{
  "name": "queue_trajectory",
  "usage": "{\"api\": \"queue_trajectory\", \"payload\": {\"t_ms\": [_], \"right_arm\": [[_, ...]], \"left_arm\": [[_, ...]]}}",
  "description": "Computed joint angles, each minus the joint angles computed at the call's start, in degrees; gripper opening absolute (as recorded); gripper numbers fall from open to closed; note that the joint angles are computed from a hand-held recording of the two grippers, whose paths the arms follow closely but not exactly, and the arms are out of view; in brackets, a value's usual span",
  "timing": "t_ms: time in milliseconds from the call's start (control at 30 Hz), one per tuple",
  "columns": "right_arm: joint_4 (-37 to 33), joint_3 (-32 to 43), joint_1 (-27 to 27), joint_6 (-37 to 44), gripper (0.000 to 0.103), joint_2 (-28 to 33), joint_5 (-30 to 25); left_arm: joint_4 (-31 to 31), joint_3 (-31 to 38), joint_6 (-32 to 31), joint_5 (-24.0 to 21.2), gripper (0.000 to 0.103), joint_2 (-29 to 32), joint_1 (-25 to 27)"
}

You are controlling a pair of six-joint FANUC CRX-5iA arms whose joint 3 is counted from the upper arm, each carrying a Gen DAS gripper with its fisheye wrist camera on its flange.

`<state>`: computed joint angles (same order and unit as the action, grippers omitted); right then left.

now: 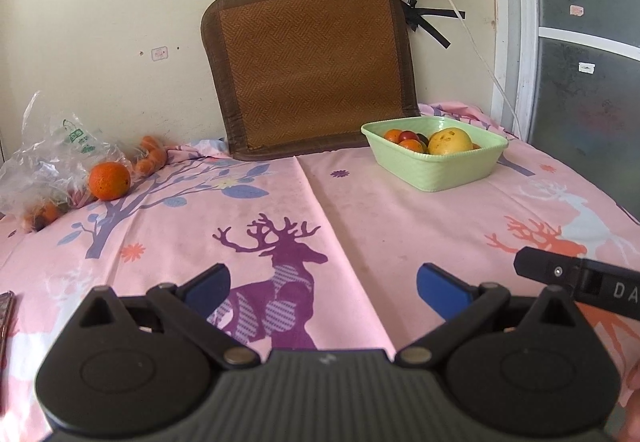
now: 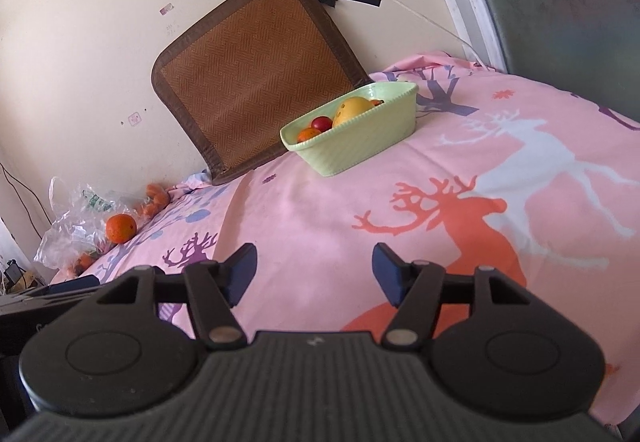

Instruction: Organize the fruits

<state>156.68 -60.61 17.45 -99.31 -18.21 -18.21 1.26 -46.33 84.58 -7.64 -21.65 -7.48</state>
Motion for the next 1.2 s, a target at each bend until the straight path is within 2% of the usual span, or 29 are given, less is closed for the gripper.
{"api": "queue_trajectory", "payload": {"t_ms": [100,200,233,367,533,633,733,867,1200], "right_arm": [[-1.1,-0.2,0.2,0.5,0.068,0.2,-0.3],[-2.3,-0.3,0.6,1.2,0.069,0.6,-0.6],[-2.4,-0.2,0.7,1.3,0.070,0.8,-0.6],[-3.2,-0.3,1.0,1.8,0.072,1.1,-1.0],[-10.8,-1.6,4.7,7.6,0.073,2.0,-5.6],[-13.4,-2.0,6.5,9.9,0.073,2.3,-7.8],[-15.0,-2.3,7.6,11.4,0.073,2.5,-9.3],[-14.9,-1.9,7.5,11.4,0.073,2.9,-9.0],[-15.3,-1.6,7.8,12.0,0.073,3.5,-8.8]], "left_arm": [[-9.9,3.2,10.4,-2.7,0.103,0.7,-0.9],[-10.6,3.5,11.0,-2.6,0.103,1.3,-0.8],[-13.1,4.3,13.6,-3.3,0.103,1.5,-1.2],[-30.2,9.6,31.2,-8.3,0.103,2.9,-5.5],[-39.9,12.3,41.3,-12.0,0.103,3.9,-9.0],[-42.4,13.2,44.0,-13.4,0.103,4.5,-10.1],[-42.0,13.1,43.1,-13.0,0.103,4.6,-9.5],[-43.9,13.5,45.0,-13.5,0.103,4.8,-10.0],[-38.9,12.3,39.8,-11.3,0.103,4.8,-7.3]]}}
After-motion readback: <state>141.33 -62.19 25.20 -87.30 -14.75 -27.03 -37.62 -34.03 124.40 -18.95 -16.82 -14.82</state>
